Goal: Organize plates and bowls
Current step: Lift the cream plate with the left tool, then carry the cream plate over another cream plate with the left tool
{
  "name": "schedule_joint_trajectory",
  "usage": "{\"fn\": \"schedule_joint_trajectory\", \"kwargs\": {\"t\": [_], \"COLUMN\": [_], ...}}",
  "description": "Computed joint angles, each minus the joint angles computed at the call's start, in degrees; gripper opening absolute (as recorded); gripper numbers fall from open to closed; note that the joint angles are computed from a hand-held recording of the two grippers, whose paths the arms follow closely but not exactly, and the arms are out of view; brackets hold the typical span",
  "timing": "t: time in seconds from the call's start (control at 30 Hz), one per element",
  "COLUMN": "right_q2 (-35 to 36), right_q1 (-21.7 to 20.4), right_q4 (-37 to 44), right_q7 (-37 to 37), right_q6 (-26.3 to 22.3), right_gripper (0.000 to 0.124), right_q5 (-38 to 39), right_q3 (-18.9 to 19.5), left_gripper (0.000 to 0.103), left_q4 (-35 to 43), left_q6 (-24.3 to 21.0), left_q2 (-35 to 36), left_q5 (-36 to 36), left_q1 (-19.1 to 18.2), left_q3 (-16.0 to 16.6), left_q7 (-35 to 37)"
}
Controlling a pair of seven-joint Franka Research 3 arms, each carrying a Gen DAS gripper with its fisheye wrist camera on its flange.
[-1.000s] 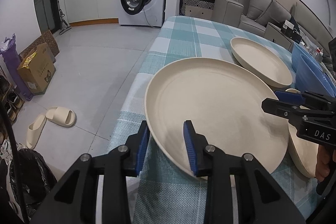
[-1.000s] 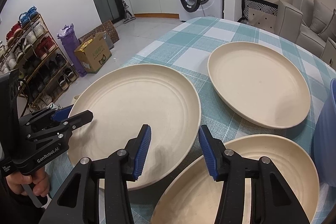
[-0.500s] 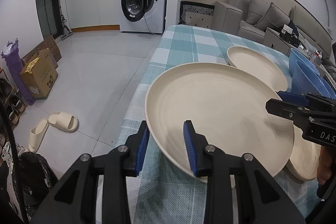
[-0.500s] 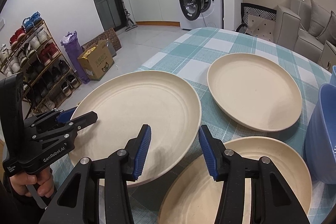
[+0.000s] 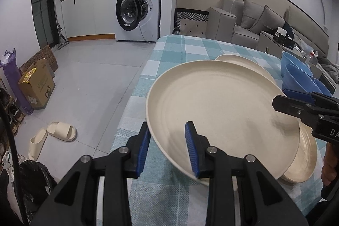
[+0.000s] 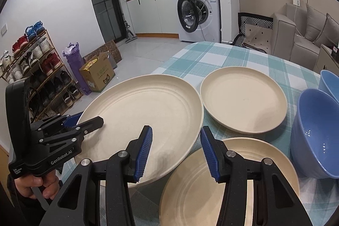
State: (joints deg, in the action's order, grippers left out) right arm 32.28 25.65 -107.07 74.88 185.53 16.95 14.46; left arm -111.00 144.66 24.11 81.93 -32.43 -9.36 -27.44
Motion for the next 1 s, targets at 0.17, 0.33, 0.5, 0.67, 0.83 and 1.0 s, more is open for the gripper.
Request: {"fn": "schedule_joint_trajectory", "kwargs": {"t": [0.17,0.33,0.5,0.67,0.83,1.0], "right_q2": [-2.4,-4.9,-7.2,-8.8,-10.2,-11.5], "right_q1": [-1.7,-3.7,-6.6,-7.4,-8.8,-8.8], "right_q4": [-3.8,-8.0,-11.9,-14.9,-17.9,-20.6], "right_q7": [0.2,1.3,3.5,6.0,9.3,12.1], "right_q6": [2.3,5.3,7.3,9.3,11.1,12.9], "right_gripper": [0.049,0.049,0.049,0.049,0.049,0.049], "right_q5": [0.2,-0.3,-2.0,-3.8,-6.0,-7.9], "right_q3": [1.4,2.8,4.8,4.5,4.4,3.0], "left_gripper": [0.032,0.032,0.032,0.032,0.032,0.032], "left_q4": [1.0,2.3,3.5,5.4,7.8,10.4], "left_q6": [-0.3,-0.6,-0.5,-0.5,-0.5,-0.4], "left_q2": [0.2,0.8,1.3,2.6,4.2,6.2], "left_q5": [0.4,0.5,0.6,-0.2,-1.2,-2.6], "left_q1": [-0.7,-1.5,-2.3,-3.3,-4.5,-5.9], "left_q3": [-0.2,-0.3,-0.4,-0.3,0.0,0.6], "left_q7": [0.7,1.7,2.6,4.5,6.8,9.1]}}
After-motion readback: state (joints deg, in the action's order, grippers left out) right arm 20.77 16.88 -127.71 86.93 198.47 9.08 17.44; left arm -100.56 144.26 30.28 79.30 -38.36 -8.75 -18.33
